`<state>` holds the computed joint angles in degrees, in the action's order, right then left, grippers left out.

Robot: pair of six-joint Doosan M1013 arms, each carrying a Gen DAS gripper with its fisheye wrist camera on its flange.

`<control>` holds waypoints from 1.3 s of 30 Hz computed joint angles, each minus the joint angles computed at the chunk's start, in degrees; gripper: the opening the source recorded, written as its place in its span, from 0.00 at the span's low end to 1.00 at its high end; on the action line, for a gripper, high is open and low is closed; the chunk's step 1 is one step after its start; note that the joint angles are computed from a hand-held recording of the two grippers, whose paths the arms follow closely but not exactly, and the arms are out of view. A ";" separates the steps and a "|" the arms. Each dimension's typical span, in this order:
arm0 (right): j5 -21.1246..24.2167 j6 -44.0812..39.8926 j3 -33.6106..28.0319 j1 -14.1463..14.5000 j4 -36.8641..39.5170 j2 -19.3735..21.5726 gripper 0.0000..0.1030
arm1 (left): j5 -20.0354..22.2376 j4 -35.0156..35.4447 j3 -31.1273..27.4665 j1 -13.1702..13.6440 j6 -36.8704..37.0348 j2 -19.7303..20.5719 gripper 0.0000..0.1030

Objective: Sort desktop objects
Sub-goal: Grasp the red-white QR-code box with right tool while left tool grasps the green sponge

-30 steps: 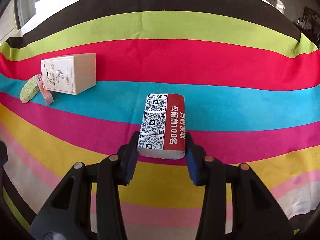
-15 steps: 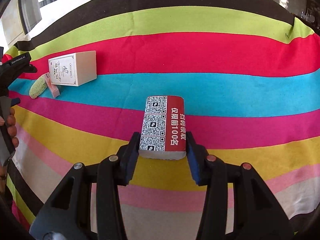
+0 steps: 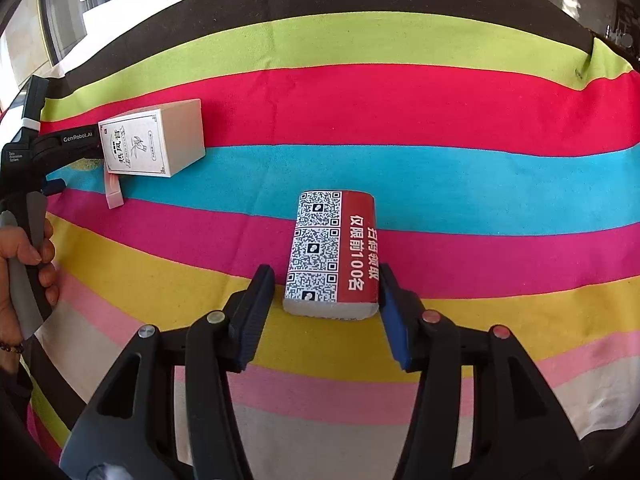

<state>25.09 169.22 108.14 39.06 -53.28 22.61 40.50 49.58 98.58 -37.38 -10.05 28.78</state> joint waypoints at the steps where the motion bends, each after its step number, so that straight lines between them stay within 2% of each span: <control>1: -0.24 0.54 0.81 -0.05 -0.33 -0.65 0.54 | -1.66 0.79 0.72 -0.64 0.02 -0.52 0.38; 4: -0.32 1.55 2.42 -0.04 -0.96 -1.96 0.54 | -7.22 -0.07 2.26 -2.26 4.74 -1.62 0.21; 6: -0.18 1.37 2.79 0.07 -0.95 -2.26 0.55 | -11.58 -0.69 4.03 -2.85 5.45 -2.81 0.18; 8: 0.80 1.40 2.69 0.85 -0.75 -2.30 0.58 | -11.00 2.21 5.06 -3.79 2.63 -3.52 0.20; 9: 1.01 1.36 2.84 0.94 -0.69 -2.42 0.60 | -9.03 4.33 5.24 -4.19 0.05 -3.66 0.25; 11: 0.97 1.18 3.06 0.57 -0.56 -2.52 0.64 | -5.04 5.25 5.20 -4.06 -3.90 -3.88 0.53; 12: 1.04 1.32 3.28 0.58 -0.52 -2.70 0.65 | -4.63 5.39 5.52 -3.49 -6.36 -4.25 0.79; 13: 1.12 1.35 3.15 0.65 -0.40 -2.61 0.66 | -4.99 6.93 6.20 -2.92 -10.03 -4.79 0.87; 15: 1.26 1.46 3.56 0.79 -0.47 -2.95 0.66 | -4.63 7.90 6.83 -1.91 -14.46 -5.53 0.87; 18: 2.04 0.38 2.47 1.57 0.85 -2.55 0.69 | -4.05 5.01 6.18 -0.23 -14.79 -5.56 0.87; 22: 2.10 0.47 3.32 2.06 0.95 -3.33 0.72 | -6.13 -3.85 3.72 1.70 -5.23 -3.97 0.87; 26: 2.97 -1.59 2.36 2.33 2.97 -3.56 0.74 | -1.65 -3.99 1.20 0.52 -1.96 -2.20 0.90; 28: 3.02 -1.66 2.38 2.37 3.07 -3.63 0.75 | -0.84 -4.34 0.51 0.03 -0.02 -1.70 0.99; 29: 3.04 -1.73 2.32 2.33 3.12 -3.59 0.75 | -0.76 -4.54 0.28 -0.19 0.99 -1.56 0.99; 32: 3.03 -2.01 1.97 2.17 3.32 -3.35 0.75 | -0.69 -3.60 0.24 -0.76 0.34 -1.56 0.99; 35: 3.07 -2.23 1.93 2.11 3.49 -3.39 0.75 | 2.32 -4.37 -0.63 -1.30 1.48 -1.10 0.99; 39: 3.43 -2.37 2.10 2.34 3.84 -3.80 0.76 | 6.14 -7.27 -2.56 -2.18 7.96 -0.07 0.99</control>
<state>28.51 166.85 110.24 41.40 -49.45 18.82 46.64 42.31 96.03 -39.55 -2.10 28.71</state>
